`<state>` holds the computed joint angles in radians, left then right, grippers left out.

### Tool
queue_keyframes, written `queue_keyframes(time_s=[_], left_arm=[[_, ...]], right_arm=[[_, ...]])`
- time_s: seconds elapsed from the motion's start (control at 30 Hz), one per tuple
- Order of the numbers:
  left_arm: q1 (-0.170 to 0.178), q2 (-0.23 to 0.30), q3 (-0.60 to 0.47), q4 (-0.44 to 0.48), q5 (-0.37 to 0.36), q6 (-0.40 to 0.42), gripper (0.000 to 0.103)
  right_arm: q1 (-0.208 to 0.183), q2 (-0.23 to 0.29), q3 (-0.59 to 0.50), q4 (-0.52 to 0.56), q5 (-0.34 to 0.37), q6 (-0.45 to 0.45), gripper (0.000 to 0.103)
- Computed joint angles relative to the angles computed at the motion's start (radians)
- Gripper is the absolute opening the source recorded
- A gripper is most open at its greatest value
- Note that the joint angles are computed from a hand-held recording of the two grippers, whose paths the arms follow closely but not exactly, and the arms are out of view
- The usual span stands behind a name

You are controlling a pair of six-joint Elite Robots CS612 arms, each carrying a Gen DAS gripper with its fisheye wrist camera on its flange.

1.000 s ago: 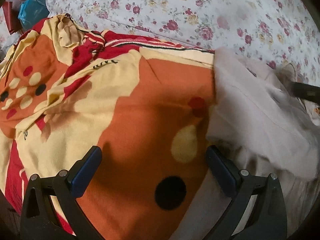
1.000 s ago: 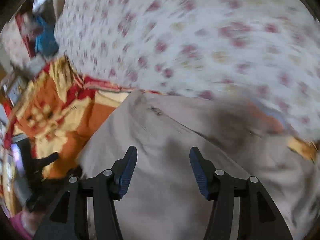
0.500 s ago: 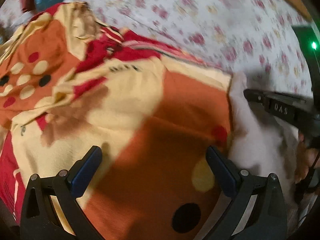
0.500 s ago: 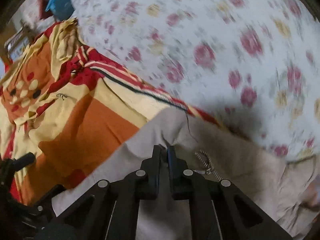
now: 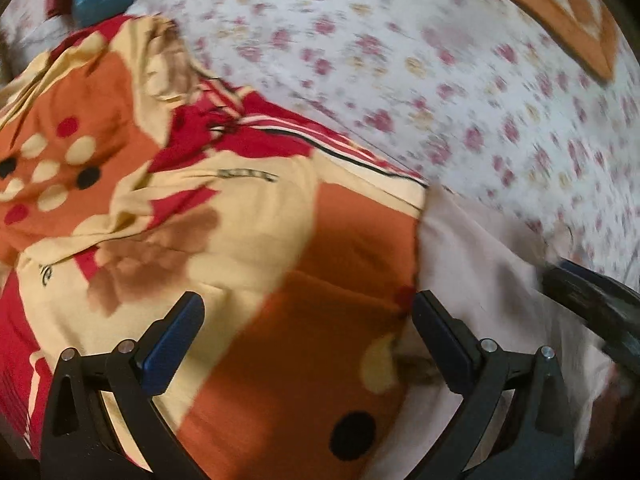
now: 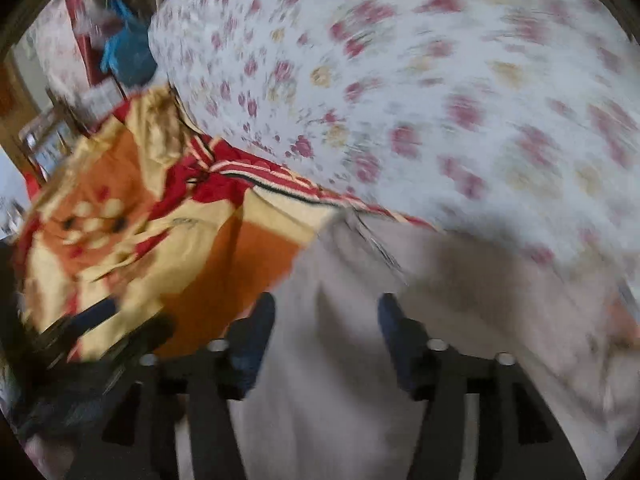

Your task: Fold large clothes

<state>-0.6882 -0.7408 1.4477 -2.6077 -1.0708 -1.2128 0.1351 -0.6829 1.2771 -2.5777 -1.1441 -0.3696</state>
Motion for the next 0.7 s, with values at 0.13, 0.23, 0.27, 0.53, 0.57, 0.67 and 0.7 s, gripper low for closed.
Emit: queue_keyframes(time_s=[0.13,0.23,0.27,0.53,0.57,0.67,0.7], left_arm=[[-0.015,0.012,-0.024,-0.006,0.006,0.070,0.103],[-0.019,0.035,-0.070,0.060,-0.008,0.116,0.103],[-0.019,0.044,-0.086,0.089,-0.011,0.123,0.103],[-0.024,0.066,-0.127,0.178,-0.006,0.122,0.103],[-0.025,0.062,-0.122,0.173,-0.002,0.121,0.103],[-0.027,0.052,-0.108,0.143,0.001,0.111,0.103],[-0.029,0.049,-0.103,0.126,0.001,0.112,0.103]], right_arm=[[-0.060,-0.101,0.173,-0.149,-0.126,-0.009,0.064],[-0.087,-0.118,0.222,-0.146,-0.249,0.010,0.063],[-0.091,-0.114,0.226,-0.142,-0.300,0.028,0.061],[-0.093,-0.031,0.182,-0.286,-0.485,0.169,0.053],[-0.099,-0.051,0.204,-0.290,-0.447,0.175,0.054],[-0.105,-0.103,0.275,-0.327,-0.388,0.168,0.057],[-0.103,-0.115,0.299,-0.352,-0.392,0.171,0.060]])
